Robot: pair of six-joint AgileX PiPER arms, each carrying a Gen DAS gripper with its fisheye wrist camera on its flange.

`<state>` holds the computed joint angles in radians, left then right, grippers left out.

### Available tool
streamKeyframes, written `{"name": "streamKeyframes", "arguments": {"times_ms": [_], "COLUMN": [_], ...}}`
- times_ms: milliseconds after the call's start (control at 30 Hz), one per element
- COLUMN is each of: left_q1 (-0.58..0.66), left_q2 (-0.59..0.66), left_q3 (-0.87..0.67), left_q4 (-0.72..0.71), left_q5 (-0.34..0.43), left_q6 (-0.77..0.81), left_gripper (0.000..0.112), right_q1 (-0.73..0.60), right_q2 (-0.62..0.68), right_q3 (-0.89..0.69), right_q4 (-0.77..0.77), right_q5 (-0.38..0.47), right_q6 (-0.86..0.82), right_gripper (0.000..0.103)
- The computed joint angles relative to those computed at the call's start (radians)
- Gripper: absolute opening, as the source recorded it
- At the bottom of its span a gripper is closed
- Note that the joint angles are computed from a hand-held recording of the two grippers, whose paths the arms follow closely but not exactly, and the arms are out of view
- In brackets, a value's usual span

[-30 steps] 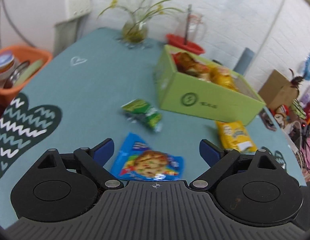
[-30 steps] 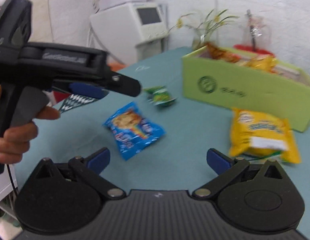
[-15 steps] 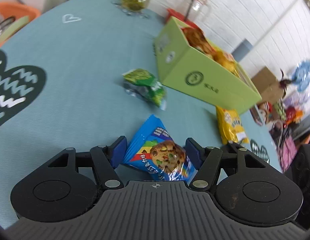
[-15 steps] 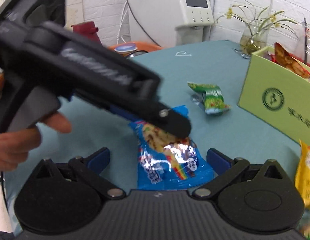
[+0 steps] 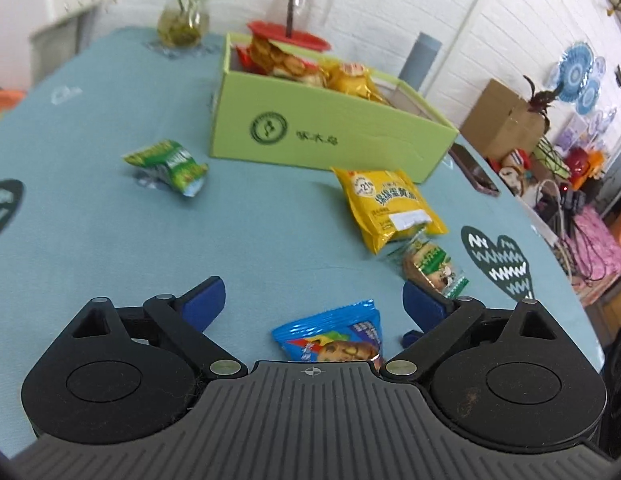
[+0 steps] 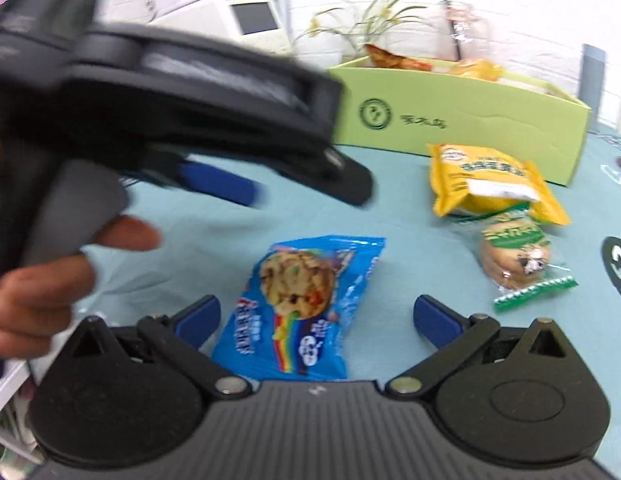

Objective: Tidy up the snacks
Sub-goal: 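Move the left tool to the blue cookie bag and close on it, then carry the blue cookie bag with the left tool into the green box, release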

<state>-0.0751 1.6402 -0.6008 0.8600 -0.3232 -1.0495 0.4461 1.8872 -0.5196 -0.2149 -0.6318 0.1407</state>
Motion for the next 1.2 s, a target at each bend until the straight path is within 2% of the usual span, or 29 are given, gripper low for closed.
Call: {"name": "streamKeyframes", "arguments": {"times_ms": [100, 267, 333, 367, 400, 467, 533, 600, 733, 767, 800, 833, 867, 900, 933, 1067, 1200], "left_q1": [0.007, 0.069, 0.069, 0.069, 0.07, 0.083, 0.087, 0.074, 0.052, 0.054, 0.054, 0.049, 0.046, 0.058, 0.065, 0.04, -0.006], "left_q2": [-0.029, 0.021, 0.036, 0.037, 0.033, 0.031, 0.034, 0.037, 0.029, 0.033, 0.043, 0.054, 0.065, 0.078, 0.086, 0.076, 0.049], "left_q3": [0.049, 0.071, 0.062, 0.06, 0.066, 0.068, 0.059, 0.053, 0.062, 0.063, 0.061, 0.058, 0.049, 0.038, 0.028, -0.017, -0.156], "left_q4": [-0.028, 0.109, 0.156, 0.166, 0.152, 0.177, 0.233, 0.257, 0.237, 0.234, 0.224, 0.209, 0.23, 0.285, 0.322, 0.345, 0.44], "left_q5": [-0.007, -0.116, -0.107, -0.101, -0.1, -0.114, -0.121, -0.112, -0.098, -0.111, -0.124, -0.134, -0.143, -0.173, -0.188, -0.193, -0.141], "left_q6": [0.033, -0.143, -0.195, -0.207, -0.196, -0.219, -0.271, -0.284, -0.257, -0.254, -0.239, -0.215, -0.216, -0.257, -0.308, -0.373, -0.495], "left_gripper": [0.083, 0.074, 0.066, 0.063, 0.061, 0.061, 0.061, 0.058, 0.056, 0.056, 0.052, 0.038, 0.032, 0.02, 0.016, 0.015, 0.015], "right_q1": [0.037, 0.02, 0.056, 0.063, 0.062, 0.068, 0.106, 0.097, 0.09, 0.081, 0.07, 0.07, 0.062, 0.045, 0.026, -0.052, -0.13], "right_q2": [-0.008, -0.028, -0.034, -0.049, -0.071, -0.102, -0.095, -0.092, -0.071, -0.066, -0.062, -0.063, -0.071, -0.078, -0.079, -0.12, -0.178], "right_q3": [0.011, 0.022, 0.013, 0.022, 0.049, 0.104, 0.102, 0.082, 0.058, 0.054, 0.045, 0.052, 0.055, 0.05, 0.05, 0.05, -0.02], "right_q4": [0.08, 0.036, 0.13, 0.149, 0.128, 0.101, 0.173, 0.166, 0.117, 0.085, 0.05, 0.053, 0.027, -0.021, -0.049, -0.166, -0.27], "right_q5": [0.01, 0.027, 0.061, 0.074, 0.051, -0.017, -0.001, 0.033, 0.035, 0.037, 0.054, 0.032, 0.034, 0.049, 0.047, 0.037, 0.055], "right_q6": [-0.071, -0.068, -0.14, -0.134, -0.089, -0.087, -0.158, -0.158, -0.131, -0.112, -0.092, -0.111, -0.09, -0.049, -0.032, 0.049, 0.107], "right_gripper": [0.102, 0.102, 0.102, 0.102, 0.102, 0.102, 0.102, 0.102, 0.102, 0.099, 0.085, 0.074, 0.062, 0.061, 0.06, 0.06, 0.061]}}
